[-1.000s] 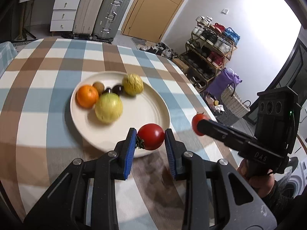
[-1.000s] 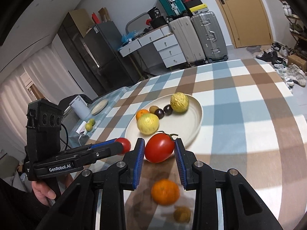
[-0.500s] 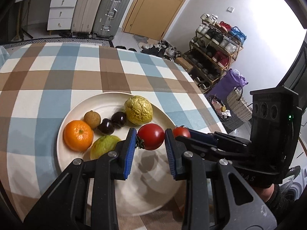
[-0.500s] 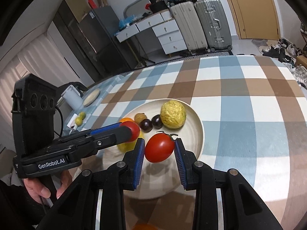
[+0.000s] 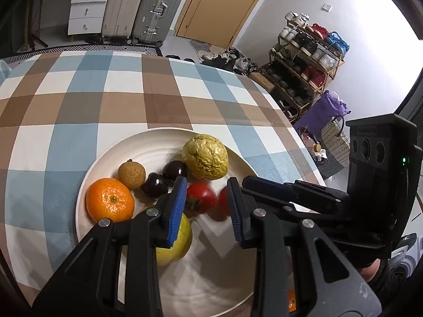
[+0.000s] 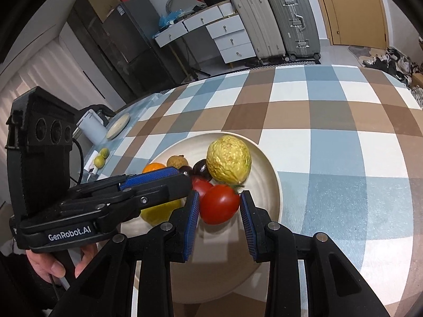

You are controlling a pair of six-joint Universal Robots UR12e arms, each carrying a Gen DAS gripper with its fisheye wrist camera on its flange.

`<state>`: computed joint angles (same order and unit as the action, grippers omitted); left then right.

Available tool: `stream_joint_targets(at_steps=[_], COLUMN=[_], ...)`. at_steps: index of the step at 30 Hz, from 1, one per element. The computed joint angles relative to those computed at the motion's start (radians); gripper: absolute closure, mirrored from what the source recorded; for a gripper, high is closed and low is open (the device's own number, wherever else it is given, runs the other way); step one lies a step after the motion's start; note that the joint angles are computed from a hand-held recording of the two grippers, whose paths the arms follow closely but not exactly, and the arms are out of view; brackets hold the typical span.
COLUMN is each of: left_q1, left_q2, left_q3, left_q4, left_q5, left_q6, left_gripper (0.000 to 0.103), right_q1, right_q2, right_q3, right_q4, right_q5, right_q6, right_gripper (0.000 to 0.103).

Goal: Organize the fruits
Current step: 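Lower both tomatoes onto the plate and open both tools, then withdraw both tools toward the last orange and brown pear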

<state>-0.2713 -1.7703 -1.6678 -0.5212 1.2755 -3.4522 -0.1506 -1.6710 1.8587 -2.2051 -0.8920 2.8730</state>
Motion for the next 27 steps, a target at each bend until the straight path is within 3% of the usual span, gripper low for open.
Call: stream_joint_targets(at_steps=[3,5,8,13,17,24,27], left_q1=[-0.001,-0.002,-0.007,-0.023,-0.044,-0.085,-0.104], left_q2=[0.011,0.021,0.039,0.077,0.113,0.173,0.197], left_q3=[-0.006,-0.012,-0.024,-0.040,-0.061,-0.086,-0.101], left_q4=[0.006,0.012,0.030,0.041,0.064,0.050,0.054], left_q5=[0.007,0.010,0.023,0.056,0.105,0.183,0.217], left_q6=[0.000,-0.004,-0.011,-0.005,-0.010,-0.007,-0.003], left_gripper=[0.071,0.058,0.045,0.039,0.023,0.018,0.008], right_q1=[-0.005,-0.012,-0.024,-0.050,-0.080,-0.138,-0.167], right_q2=[-0.002,-0.013,-0.035,-0.090,-0.144,-0.228,-0.268], right_q3=[0.000,0.007,0.020,0.046,0.075,0.112,0.132], right_q4=[-0.009,-0.032,-0.058,-0.075,-0.105,-0.146,-0.151], right_q5=[0.006,0.008,0.015,0.013,0.020,0.046,0.068], right_q6=[0.016,0.021,0.014,0.010,0.024,0.060,0.053], right_gripper=[0.058,0.049,0.048,0.044,0.032,0.015,0.012])
